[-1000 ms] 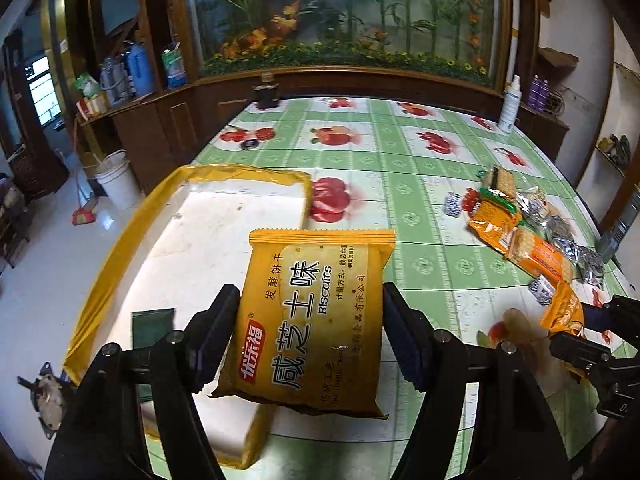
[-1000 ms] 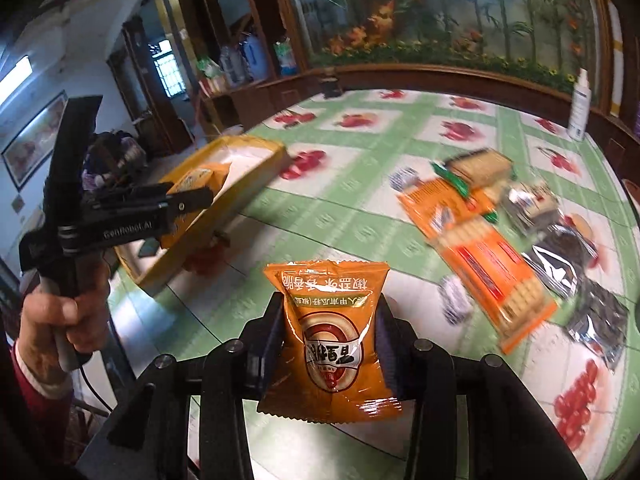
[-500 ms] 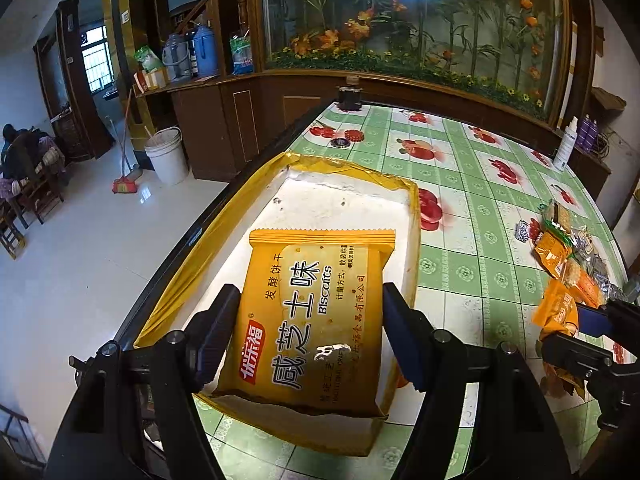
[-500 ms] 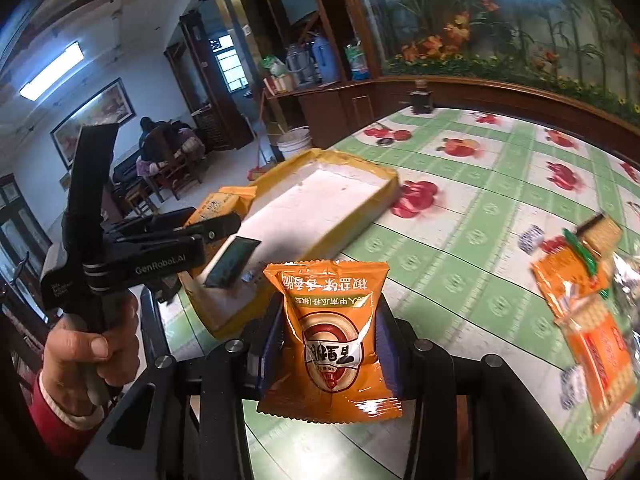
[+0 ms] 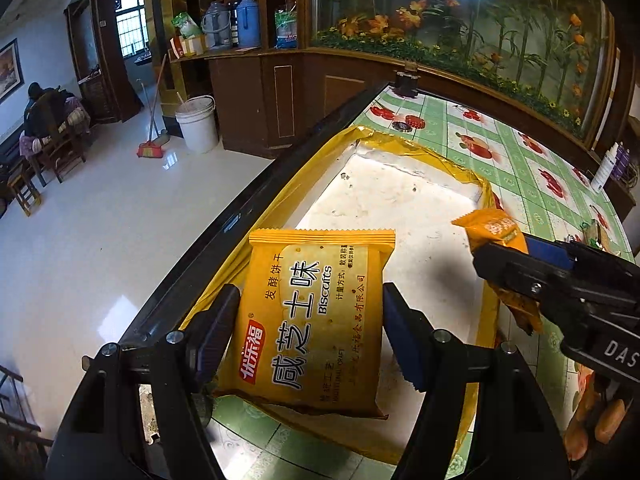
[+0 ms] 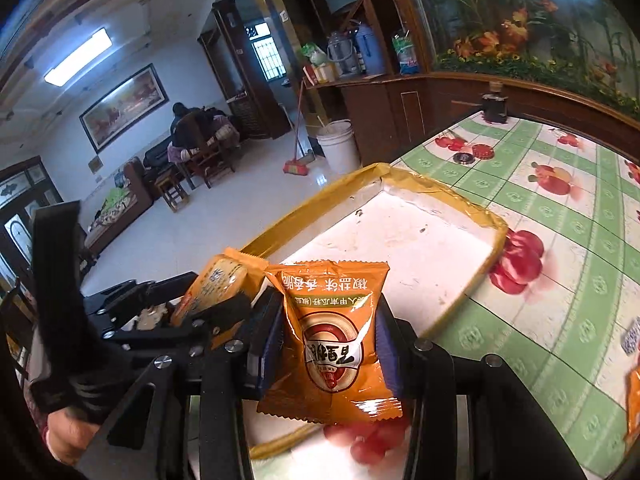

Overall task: Organize snacks
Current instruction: 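Carry both packs to the yellow tray and release them inside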

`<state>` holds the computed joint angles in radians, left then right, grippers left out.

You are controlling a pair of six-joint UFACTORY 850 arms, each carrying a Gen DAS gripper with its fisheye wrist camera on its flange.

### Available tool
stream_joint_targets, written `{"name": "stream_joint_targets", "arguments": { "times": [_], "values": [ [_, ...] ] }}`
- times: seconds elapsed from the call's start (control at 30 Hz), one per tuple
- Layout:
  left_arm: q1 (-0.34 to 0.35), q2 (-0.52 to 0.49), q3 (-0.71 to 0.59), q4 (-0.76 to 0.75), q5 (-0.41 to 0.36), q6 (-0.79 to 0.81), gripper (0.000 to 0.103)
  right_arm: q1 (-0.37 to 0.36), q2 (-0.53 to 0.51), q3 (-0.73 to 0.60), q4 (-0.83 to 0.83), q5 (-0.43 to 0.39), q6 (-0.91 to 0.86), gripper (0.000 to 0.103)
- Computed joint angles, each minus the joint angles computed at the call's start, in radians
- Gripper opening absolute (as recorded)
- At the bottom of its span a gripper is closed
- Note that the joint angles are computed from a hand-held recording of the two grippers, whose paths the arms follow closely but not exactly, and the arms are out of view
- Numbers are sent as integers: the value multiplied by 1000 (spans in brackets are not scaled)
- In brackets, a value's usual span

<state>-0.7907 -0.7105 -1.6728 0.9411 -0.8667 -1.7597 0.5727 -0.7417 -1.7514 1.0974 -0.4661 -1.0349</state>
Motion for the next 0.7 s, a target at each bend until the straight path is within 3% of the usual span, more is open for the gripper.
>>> {"name": "stream_joint_targets", "arguments": {
  "times": [0.17, 0.23, 0.3, 0.7],
  "values": [
    [6, -5, 1, -8, -2, -3, 70, 10, -62, -76, -131, -12, 141, 48],
    [7, 3, 11, -17, -1, -15, 71, 8, -61, -71, -129, -6, 146, 61],
    [7, 12, 20, -16, -9, -35, 76, 2, -34, -30, -64, 18, 86, 71],
    [-63, -35, -87, 77, -146, -32, 81, -82, 172, 261, 395, 55, -279, 81]
  ]
}}
